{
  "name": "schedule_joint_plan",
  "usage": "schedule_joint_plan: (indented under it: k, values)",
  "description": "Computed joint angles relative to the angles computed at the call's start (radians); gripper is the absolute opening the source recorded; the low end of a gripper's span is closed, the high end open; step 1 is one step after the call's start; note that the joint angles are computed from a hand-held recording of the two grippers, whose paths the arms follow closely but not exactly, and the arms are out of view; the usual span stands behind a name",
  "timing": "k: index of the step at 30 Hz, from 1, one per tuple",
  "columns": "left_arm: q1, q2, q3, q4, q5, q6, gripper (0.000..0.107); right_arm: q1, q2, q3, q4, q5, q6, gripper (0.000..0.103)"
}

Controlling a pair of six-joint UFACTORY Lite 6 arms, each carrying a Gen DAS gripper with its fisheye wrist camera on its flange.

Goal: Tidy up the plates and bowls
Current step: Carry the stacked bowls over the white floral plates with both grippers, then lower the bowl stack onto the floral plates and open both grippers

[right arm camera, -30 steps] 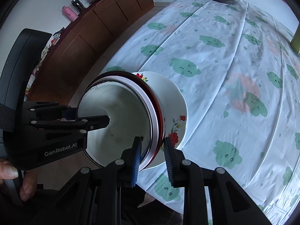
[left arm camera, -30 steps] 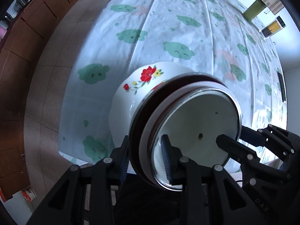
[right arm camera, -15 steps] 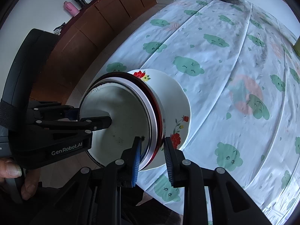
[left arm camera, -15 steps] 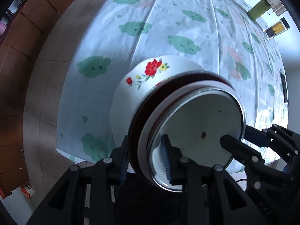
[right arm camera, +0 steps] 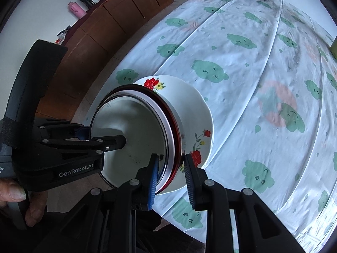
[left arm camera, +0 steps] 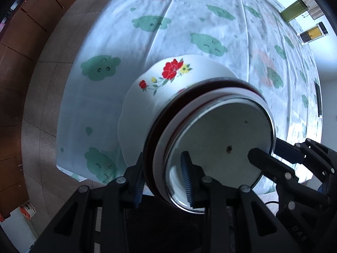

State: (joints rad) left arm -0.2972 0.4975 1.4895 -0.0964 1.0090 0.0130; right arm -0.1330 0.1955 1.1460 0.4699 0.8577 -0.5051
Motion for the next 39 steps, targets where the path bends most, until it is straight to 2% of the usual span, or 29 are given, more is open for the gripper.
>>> schedule_joint_plan:
  k: [18,23,32,39]
  values:
    - [0.008,0.041,0.02,-0.009,-0.022,0.023,0.03,0.009,0.031,0.004,0.005,-0.031,0.028,0.028]
    - [-0.007,0.024,0.003,-0.009,-0.048,0.044,0.039,0.023,0.002,-0.035,-0.006,-0.071,0.032,0.029]
    - [0.003,-0.045,-0.08,-0.029,-0.103,0.094,0.039,0.031,-0.054,-0.107,0.017,-0.142,0.032,0.029]
    - [0.045,-0.06,-0.068,-0.071,-0.116,0.199,0.046,0.064,-0.109,-0.139,-0.037,-0.184,0.132,0.031]
